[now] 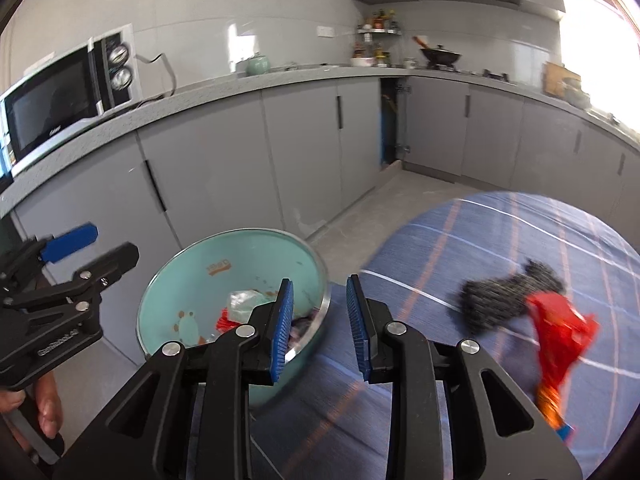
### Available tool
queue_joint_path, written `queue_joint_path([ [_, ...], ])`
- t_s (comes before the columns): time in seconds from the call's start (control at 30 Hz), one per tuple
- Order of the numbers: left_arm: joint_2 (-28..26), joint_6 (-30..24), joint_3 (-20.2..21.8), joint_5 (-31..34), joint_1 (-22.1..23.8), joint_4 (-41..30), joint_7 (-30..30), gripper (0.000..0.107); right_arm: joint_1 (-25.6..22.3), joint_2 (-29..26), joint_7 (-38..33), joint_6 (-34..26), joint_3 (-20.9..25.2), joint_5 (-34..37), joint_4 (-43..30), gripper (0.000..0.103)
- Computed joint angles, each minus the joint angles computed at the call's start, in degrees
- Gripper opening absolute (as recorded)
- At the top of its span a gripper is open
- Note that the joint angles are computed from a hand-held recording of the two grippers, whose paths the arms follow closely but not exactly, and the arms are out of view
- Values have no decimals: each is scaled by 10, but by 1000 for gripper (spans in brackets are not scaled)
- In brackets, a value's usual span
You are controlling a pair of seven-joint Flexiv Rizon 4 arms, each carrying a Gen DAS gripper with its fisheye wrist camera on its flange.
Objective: Collect trash
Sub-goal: 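Move both open grippers back toward the remaining trash on the table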
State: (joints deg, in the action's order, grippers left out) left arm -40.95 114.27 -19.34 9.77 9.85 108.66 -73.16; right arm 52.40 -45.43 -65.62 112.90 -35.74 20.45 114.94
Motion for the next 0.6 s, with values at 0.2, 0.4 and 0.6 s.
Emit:
queue_joint_path([
  [0.2,-4,-4,-7,7,-11,5,8,66,86,17,22,-1,-89,72,93,36],
  [0.4,-9,3,-13,16,-30,10,15,72,129,13,91,-26,-150,91,165,47],
  [0.6,-13,1,-23,26,-40,13,28,72,85,28,138,-27,-115,49,186,47],
])
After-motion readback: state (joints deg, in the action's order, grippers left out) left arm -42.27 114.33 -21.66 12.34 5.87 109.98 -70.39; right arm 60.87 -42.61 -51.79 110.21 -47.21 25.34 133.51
